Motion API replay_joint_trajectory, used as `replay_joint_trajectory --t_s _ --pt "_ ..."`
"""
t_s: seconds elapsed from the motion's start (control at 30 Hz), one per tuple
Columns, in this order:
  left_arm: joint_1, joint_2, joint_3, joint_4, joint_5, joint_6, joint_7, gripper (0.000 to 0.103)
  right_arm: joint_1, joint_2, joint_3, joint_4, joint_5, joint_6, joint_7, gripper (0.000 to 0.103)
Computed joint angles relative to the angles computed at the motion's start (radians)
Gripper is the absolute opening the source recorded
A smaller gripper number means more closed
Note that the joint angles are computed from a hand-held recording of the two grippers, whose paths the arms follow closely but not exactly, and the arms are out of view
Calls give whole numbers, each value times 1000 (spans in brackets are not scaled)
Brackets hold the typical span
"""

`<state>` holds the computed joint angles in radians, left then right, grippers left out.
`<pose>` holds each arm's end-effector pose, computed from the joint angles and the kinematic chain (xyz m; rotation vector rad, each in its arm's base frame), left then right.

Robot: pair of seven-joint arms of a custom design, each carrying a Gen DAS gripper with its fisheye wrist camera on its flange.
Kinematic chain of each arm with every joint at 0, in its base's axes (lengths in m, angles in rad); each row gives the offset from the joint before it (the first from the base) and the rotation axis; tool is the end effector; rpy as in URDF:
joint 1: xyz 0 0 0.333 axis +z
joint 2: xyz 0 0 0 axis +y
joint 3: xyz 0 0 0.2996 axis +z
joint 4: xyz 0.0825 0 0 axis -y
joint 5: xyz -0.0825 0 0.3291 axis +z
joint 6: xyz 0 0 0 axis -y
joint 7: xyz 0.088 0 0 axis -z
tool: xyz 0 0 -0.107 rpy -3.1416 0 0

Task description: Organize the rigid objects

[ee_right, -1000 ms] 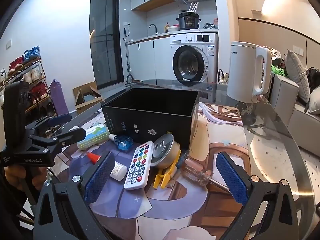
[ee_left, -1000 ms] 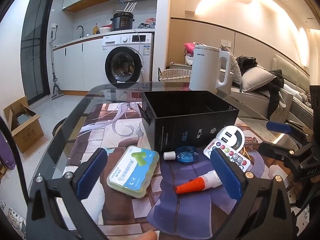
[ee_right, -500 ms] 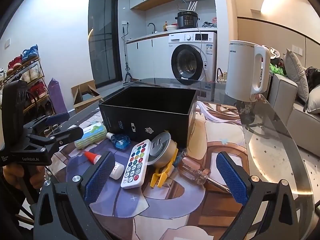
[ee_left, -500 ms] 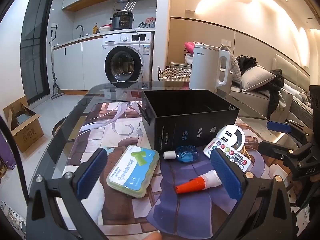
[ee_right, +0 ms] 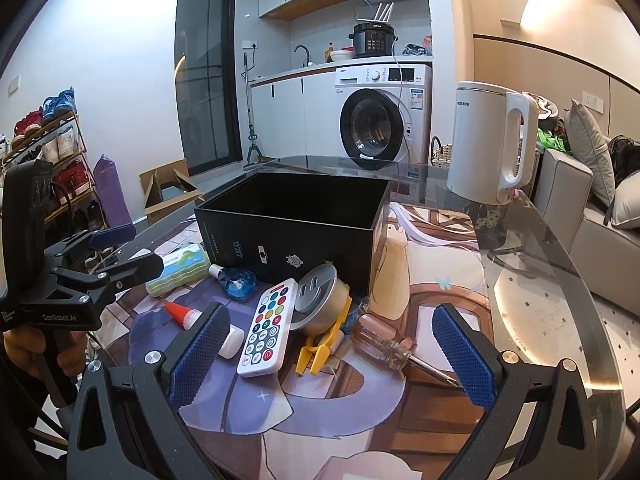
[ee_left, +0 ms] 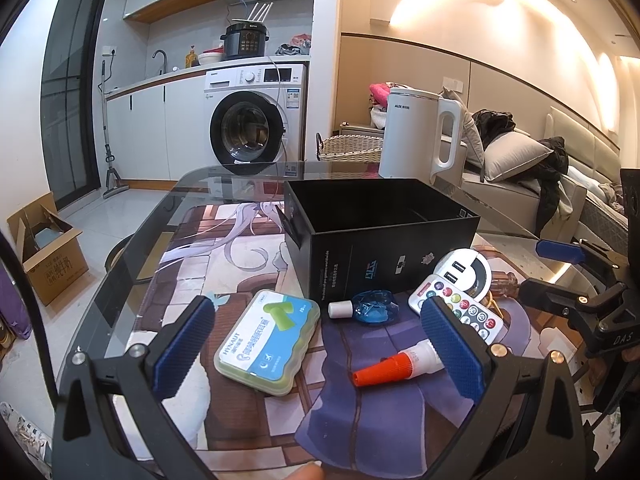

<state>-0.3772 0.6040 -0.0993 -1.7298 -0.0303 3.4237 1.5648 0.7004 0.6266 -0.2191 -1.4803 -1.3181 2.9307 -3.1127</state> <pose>0.6022 -0.2899 0.3947 -1.3014 1.9306 -1.2428 0.5562 0.3986 0.3804 -1.7037 1.4030 -0.7932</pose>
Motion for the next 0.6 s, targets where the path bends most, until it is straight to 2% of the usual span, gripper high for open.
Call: replay_joint_trajectory --t_s 0.6 --pt "5 0 -4 0 7 -3 -4 103 1 -4 -2 -8 28 -12 -21 103"
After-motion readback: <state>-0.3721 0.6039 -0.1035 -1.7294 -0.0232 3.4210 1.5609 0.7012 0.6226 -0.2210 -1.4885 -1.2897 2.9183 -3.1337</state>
